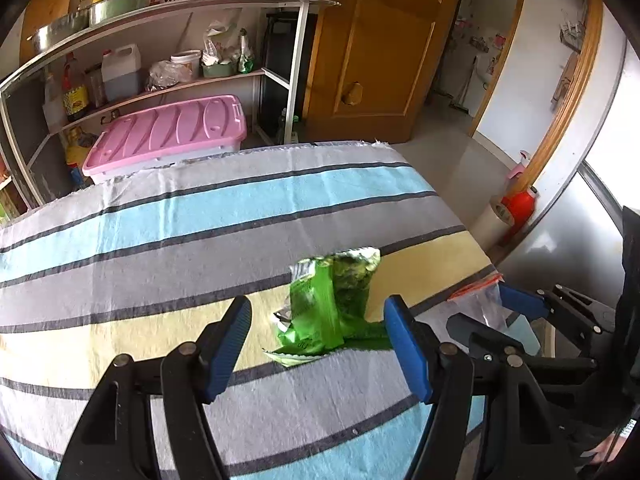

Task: Collect trash
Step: 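Grasp the green chip bag with the left gripper while the right grasps the pink-lidded cup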

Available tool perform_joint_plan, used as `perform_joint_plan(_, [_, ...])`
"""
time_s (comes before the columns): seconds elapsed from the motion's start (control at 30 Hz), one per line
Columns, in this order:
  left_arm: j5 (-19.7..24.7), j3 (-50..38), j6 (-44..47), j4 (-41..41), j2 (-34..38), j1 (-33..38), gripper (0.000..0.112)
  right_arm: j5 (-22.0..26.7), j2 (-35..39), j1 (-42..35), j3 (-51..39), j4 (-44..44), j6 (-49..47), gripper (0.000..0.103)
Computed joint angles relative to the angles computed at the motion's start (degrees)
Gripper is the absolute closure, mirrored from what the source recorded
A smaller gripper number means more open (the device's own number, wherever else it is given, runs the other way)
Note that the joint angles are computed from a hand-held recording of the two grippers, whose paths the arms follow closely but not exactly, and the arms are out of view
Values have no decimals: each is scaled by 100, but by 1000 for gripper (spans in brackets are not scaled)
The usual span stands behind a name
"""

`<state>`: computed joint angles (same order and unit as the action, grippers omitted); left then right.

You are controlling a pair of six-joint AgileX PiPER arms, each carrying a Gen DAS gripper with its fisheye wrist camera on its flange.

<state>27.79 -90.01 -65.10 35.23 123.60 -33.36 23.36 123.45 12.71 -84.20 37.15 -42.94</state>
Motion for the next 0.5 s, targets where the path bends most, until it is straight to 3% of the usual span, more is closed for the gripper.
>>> perform_joint_plan(0.07, [-21, -20, 24, -71, 36, 32, 43, 17, 17, -28, -19, 20, 15, 49])
perform_joint_plan(0.13, [9, -70, 123, -142, 92, 40, 50, 25, 18, -38, -17, 21, 26, 63])
perform_joint_plan(0.2, [-43, -72, 252, -298, 106, 59, 62, 54, 28, -58, -28, 65, -4, 68])
perform_joint_plan(0.23, [-39, -82, 276, -328, 112, 58, 63, 67, 28, -73, -17, 152, -71, 72])
perform_joint_plan(0.3, [-16, -60, 196, -237, 93, 38, 70, 90, 21, -77, 0, 249, -126, 72])
perform_joint_plan(0.5, [47, 9, 104, -111, 8, -16, 76, 27, -97, -99, 144, 544, -383, 72])
